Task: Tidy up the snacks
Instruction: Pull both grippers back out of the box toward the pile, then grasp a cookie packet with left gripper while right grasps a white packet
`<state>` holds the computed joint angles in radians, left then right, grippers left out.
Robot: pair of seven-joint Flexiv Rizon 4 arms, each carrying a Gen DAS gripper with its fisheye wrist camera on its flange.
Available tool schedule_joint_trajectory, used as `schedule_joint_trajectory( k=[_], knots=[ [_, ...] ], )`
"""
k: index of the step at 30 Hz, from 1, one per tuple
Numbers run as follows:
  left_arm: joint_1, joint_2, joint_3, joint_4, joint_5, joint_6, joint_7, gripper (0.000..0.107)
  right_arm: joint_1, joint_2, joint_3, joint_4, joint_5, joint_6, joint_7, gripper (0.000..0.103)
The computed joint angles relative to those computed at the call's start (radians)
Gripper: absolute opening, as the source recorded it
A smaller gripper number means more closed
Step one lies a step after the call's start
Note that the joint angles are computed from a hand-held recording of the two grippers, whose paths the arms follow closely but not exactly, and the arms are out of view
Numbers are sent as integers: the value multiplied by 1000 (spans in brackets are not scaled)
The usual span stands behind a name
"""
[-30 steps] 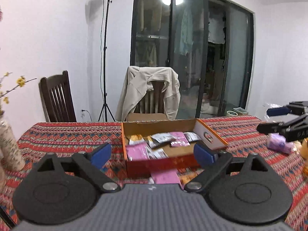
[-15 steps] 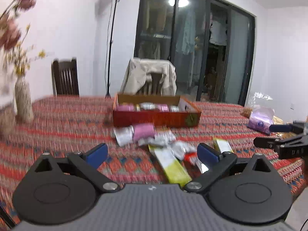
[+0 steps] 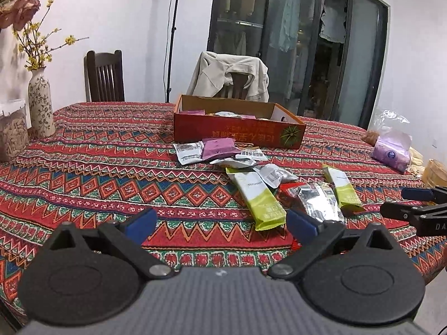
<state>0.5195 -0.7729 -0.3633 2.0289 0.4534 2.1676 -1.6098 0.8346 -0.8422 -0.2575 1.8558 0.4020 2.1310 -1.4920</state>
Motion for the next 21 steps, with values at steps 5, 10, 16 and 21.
schedule_joint_trajectory(
  k=[5, 10, 16, 21],
  knots=[
    [11, -31, -29, -42, -17, -64, 13, 101, -55, -14, 39, -38, -58, -30, 27, 93],
    [41, -82, -87, -95, -50, -126, 55, 101, -209, -45, 173, -131, -236, -53, 94, 92],
    [53, -121, -109, -148, -129, -174, 107, 101, -269, -168, 183, -396, -441, -239, 182, 86],
    [49, -145, -113, -194, -200, -220, 148, 101, -339, -304, 247, -690, -629, -488, 234, 86]
  ],
)
